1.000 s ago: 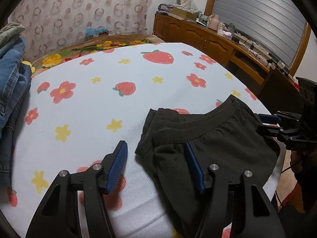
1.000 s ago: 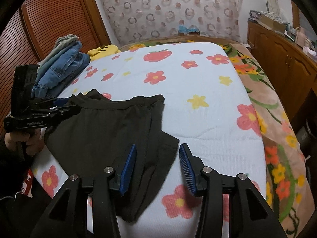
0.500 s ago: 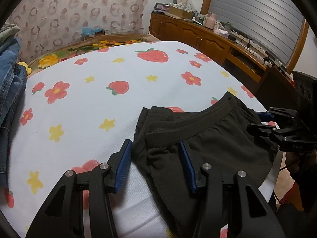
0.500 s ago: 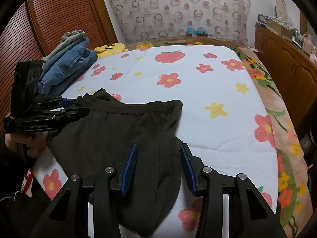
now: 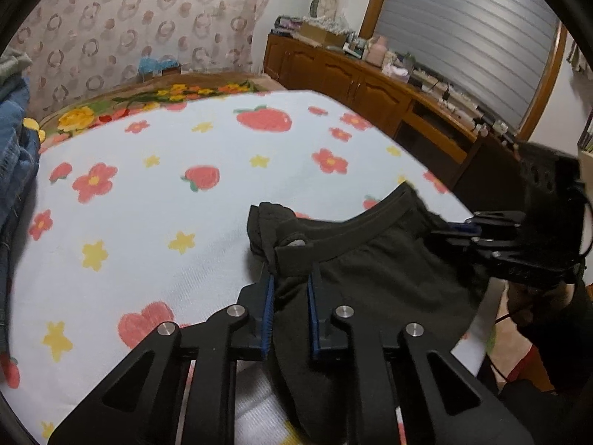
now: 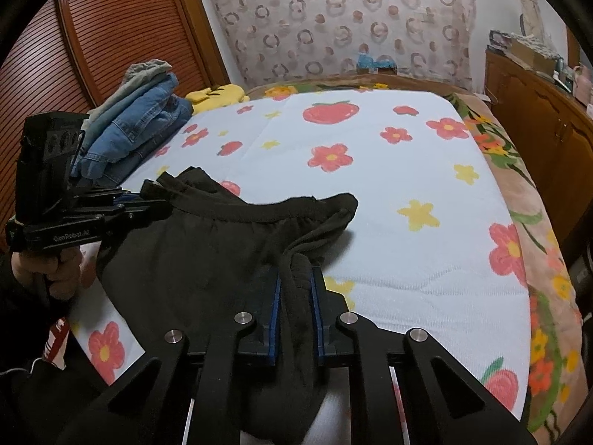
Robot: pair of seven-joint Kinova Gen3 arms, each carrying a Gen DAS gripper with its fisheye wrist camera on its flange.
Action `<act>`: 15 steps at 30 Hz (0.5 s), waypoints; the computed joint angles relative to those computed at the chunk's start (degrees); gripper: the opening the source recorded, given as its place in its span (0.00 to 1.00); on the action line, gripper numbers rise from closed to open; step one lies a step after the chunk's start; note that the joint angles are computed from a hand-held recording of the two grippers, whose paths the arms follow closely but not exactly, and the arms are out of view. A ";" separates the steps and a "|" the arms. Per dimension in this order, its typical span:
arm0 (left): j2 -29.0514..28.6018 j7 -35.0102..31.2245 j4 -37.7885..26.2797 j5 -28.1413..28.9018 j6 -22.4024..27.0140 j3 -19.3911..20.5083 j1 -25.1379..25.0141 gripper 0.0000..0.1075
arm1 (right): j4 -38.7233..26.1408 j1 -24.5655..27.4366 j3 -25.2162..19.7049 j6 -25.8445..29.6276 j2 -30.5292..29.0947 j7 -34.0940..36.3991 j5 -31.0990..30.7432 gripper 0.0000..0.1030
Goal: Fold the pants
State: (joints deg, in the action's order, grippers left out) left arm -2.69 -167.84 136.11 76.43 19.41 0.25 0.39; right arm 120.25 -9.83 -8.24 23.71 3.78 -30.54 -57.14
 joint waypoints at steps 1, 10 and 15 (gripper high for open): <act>-0.84 -0.35 0.16 0.22 0.22 -0.18 -0.09 0.15 | -0.25 0.00 -0.14 -0.03 -0.11 0.75 -0.44 0.13; -8.64 5.97 0.90 -6.17 -2.31 -4.04 0.36 0.15 | -3.35 -2.27 -1.37 -1.12 -0.19 8.62 -5.40 0.13; -11.68 13.75 0.96 -13.85 -3.24 -5.95 -0.03 0.15 | -5.22 -2.56 -2.39 -0.49 1.64 11.41 -7.30 0.13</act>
State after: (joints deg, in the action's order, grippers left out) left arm -14.37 -154.08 137.07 62.58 16.17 -5.70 0.36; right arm 115.03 -12.39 -10.63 23.22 5.42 -19.13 -64.44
